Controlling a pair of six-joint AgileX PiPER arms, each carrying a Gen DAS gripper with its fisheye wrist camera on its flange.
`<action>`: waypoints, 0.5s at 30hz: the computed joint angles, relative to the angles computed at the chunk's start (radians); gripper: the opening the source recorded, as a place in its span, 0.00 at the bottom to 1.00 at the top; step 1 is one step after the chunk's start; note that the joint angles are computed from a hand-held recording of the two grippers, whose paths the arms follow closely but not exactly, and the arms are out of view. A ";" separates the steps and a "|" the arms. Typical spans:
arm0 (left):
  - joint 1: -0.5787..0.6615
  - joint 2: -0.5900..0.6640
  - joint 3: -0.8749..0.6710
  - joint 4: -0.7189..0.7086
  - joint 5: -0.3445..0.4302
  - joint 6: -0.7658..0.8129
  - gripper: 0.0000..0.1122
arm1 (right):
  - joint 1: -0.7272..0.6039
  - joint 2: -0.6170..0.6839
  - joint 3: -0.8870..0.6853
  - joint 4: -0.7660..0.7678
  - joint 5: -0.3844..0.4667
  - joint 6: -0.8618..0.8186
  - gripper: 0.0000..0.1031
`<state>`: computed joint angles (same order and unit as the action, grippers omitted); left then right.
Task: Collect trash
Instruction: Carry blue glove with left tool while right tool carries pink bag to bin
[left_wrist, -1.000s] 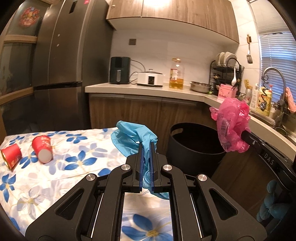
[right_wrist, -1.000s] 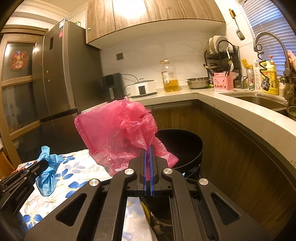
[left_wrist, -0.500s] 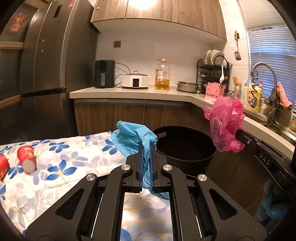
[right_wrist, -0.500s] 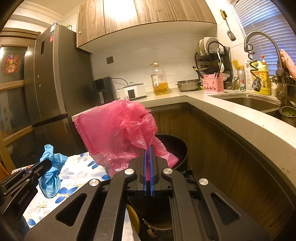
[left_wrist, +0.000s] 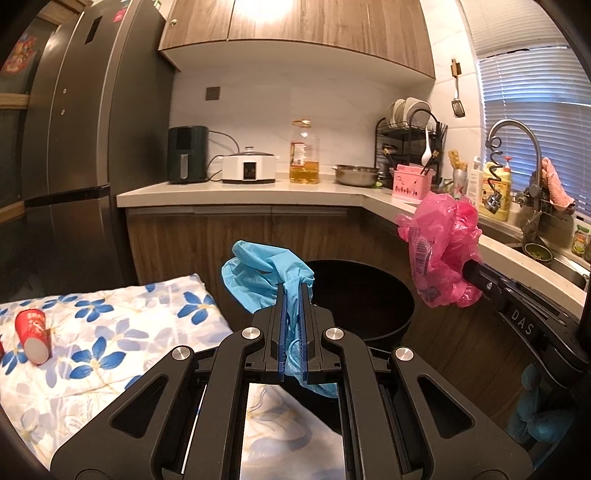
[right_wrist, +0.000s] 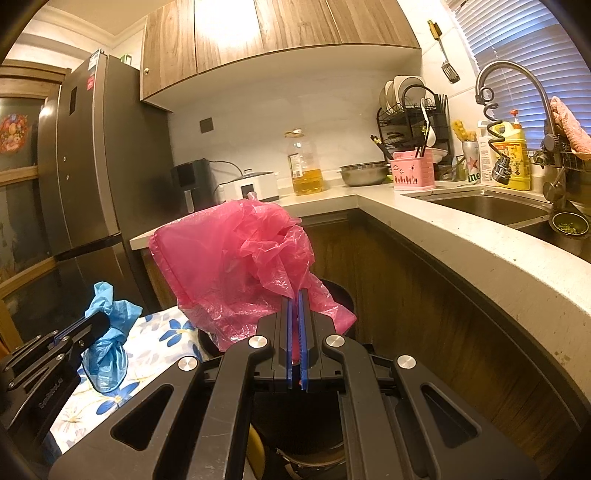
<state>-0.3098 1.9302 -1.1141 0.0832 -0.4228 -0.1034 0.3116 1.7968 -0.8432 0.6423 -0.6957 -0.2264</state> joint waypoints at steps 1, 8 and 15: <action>-0.002 0.008 -0.018 0.005 0.010 -0.003 0.04 | -0.003 0.001 -0.003 0.001 0.001 -0.002 0.04; -0.014 0.058 -0.112 0.046 0.045 -0.033 0.04 | -0.024 0.016 -0.033 -0.001 0.013 -0.007 0.04; -0.028 0.097 -0.185 0.073 0.066 -0.049 0.04 | -0.048 0.029 -0.061 -0.015 0.026 -0.006 0.04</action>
